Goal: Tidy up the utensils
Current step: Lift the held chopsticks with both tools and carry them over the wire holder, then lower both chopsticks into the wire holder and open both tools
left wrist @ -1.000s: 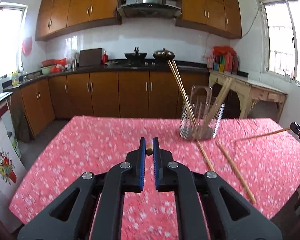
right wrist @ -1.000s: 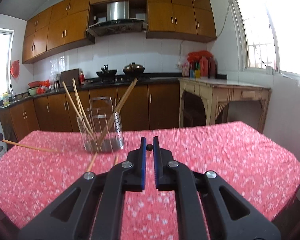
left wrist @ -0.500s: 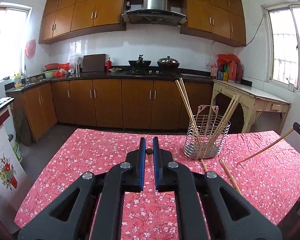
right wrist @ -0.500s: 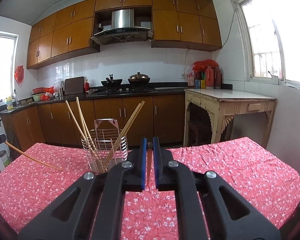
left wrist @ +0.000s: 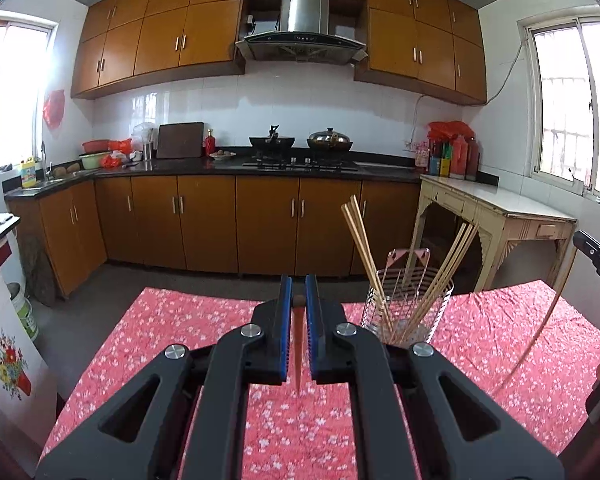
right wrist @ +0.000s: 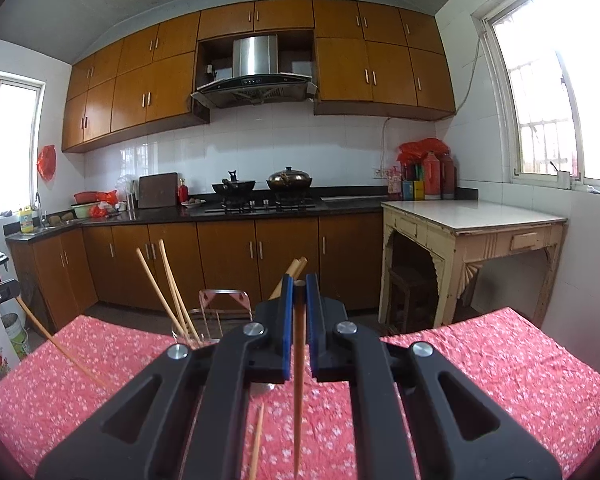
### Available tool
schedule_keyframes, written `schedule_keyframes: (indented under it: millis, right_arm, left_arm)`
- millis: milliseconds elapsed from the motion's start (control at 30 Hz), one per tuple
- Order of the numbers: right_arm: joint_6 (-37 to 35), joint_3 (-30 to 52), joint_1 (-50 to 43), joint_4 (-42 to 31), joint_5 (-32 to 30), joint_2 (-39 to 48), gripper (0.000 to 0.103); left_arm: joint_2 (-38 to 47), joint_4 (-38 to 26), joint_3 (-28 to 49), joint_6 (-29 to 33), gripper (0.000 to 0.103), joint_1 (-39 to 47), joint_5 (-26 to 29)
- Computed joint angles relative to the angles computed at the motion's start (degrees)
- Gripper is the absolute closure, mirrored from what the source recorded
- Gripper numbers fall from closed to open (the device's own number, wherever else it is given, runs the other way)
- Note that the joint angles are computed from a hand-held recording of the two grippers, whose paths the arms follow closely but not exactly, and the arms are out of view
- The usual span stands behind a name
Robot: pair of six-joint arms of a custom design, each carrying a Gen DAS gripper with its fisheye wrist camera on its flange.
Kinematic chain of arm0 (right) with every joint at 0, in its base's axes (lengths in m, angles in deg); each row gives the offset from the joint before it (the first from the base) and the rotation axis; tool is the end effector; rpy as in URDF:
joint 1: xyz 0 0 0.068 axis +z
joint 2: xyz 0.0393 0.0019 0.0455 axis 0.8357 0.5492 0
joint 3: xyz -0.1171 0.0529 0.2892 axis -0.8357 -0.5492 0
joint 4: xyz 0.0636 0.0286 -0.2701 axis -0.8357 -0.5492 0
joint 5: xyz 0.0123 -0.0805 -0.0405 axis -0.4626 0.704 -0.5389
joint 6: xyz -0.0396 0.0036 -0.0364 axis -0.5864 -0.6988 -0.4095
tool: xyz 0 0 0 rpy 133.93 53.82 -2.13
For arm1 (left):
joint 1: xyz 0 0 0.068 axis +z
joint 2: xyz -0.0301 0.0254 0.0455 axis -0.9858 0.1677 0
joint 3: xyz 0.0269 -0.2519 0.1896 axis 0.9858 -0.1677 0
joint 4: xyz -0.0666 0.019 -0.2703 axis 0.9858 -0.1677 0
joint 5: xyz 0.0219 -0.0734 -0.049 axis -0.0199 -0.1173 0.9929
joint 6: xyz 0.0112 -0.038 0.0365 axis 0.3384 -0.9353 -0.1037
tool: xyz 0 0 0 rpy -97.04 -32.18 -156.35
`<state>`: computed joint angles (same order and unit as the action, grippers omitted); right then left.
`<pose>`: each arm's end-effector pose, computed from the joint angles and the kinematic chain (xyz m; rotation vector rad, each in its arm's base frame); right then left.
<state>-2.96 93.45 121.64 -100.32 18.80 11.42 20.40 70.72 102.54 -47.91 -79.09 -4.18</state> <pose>0.1418 0.2206 0.3141 0.3884 1.7076 -0.2468 0.2262 -0.0100 0.3099 0.3760 1.8665 -0.3325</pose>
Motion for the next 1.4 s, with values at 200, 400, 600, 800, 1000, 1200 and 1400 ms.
schedule_keyframes:
  millis: [200, 400, 600, 800, 1000, 1200, 1400]
  right_arm:
    - [-20.7, -3.62, -2.59, 20.28, -1.07, -4.14, 0.095]
    - [-34.28, -6.26, -4.55, 33.89, -2.3, -6.84, 0.095]
    - [-49.78, -7.11, -7.02, 49.86, -4.23, -9.14, 0.095]
    - [-66.55, -3.7, -11.28, 64.9, -8.13, -8.52, 0.095]
    - [-68.99, 3.0, -18.34, 64.9, -15.94, -4.45, 0.095]
    - [-67.74, 6.65, -24.59, 64.34, -22.8, 0.57, 0.095]
    - [-66.61, 7.91, -28.59, 65.4, -26.68, 3.69, 0.095]
  left_arm:
    - [1.14, 0.16, 2.37, -0.5, 0.096, -1.35, -0.24]
    - [2.02, 0.96, 3.69, -0.96, 0.096, -2.33, 0.09]
    - [3.73, -0.34, 8.34, -2.85, 0.096, -5.2, -0.35]
    - [7.01, -2.7, 17.78, -5.53, 0.096, -11.63, -3.83]
    - [12.75, -3.51, 27.75, -8.21, 0.096, -19.48, -11.52]
    - [18.23, -2.94, 32.99, -7.59, 0.096, -25.27, -16.98]
    - [23.65, -0.76, 35.44, -8.39, 0.096, -28.12, -20.02]
